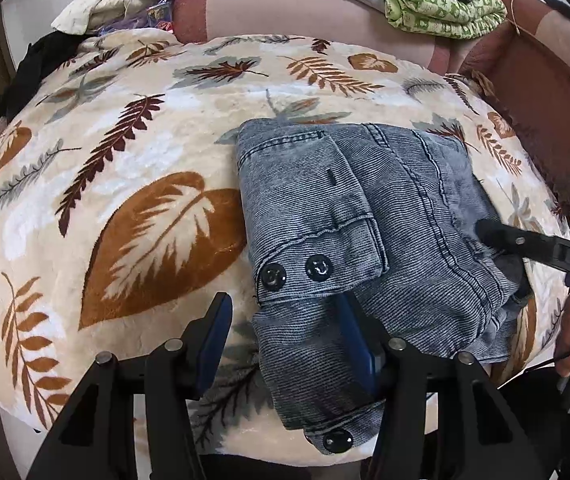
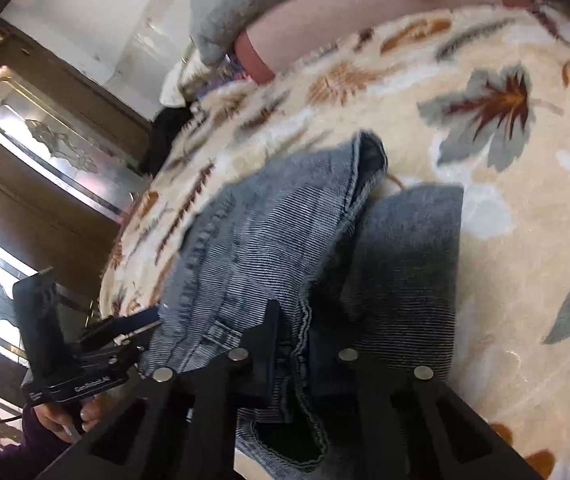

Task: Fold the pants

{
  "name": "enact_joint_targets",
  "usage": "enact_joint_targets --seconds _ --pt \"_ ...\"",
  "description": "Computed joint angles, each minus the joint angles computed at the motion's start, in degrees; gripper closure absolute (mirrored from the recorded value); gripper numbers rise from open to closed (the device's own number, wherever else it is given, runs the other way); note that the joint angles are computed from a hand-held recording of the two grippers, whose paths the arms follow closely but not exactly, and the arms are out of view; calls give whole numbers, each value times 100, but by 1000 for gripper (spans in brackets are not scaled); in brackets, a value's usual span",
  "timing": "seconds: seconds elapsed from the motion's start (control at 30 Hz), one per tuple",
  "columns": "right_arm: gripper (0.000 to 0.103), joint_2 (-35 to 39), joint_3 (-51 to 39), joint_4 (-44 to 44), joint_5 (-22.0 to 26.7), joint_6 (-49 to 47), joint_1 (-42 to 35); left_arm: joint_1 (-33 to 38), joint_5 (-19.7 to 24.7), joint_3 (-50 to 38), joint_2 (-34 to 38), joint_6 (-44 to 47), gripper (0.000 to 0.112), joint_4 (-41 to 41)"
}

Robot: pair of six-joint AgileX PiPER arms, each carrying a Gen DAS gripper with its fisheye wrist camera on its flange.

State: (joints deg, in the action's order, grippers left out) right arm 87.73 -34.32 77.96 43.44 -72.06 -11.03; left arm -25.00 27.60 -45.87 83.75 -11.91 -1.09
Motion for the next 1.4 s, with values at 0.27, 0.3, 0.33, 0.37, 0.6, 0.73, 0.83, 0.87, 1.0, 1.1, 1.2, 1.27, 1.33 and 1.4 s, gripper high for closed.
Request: enact_joint_targets --seconds 0.27,0.3,0.33,0.37,0.6,0.73,0.83,0.87,1.0,1.1,1.2,1.27,1.33,1.4 --pt "95 -1210 835 -131 702 -191 -938 -450 194 -25 -455 -512 57 446" --pt "95 -1290 909 -205 705 -183 -1038 -574 189 -19 -507 -636 57 565" --pt "95 -1402 1006 -325 602 -145 -1120 -665 185 -19 -501 -712 56 645" --pt "95 -1440 1034 -471 447 -25 -1106 -754 190 -33 -454 -789 56 734" --pt "88 -814 654 -1712 -128 1138 -700 -1284 26 40 61 -1908 56 1917" --pt "83 -1593 832 -1693 -437 1374 -701 -1019 320 -91 -159 -1246 56 1304" --pt "83 -2401 1121 -892 -613 686 -801 -1083 425 -174 -514 -1423 56 1727" --pt "83 -2559 1140 -671 -712 548 -723 -1092 456 -245 -559 -1447 56 1817" --pt "83 -2240 865 -224 -1379 701 136 -972 656 -973 -106 -1437 55 2036" --pt "83 -1704 545 -2 -1667 720 512 -864 820 -1579 608 -1358 55 1956" --pt "83 -1094 301 335 -1734 483 597 -798 907 -2040 1208 -1371 55 1930" --pt "83 -636 63 332 -2037 570 749 -789 915 -2191 1455 -1411 55 1969" --pt "83 -211 -179 -51 -2200 1017 762 -769 931 -2340 1725 -1435 55 1979" --pt "77 173 -403 -743 -2334 1749 756 -757 958 -2437 1977 -1429 54 1980"
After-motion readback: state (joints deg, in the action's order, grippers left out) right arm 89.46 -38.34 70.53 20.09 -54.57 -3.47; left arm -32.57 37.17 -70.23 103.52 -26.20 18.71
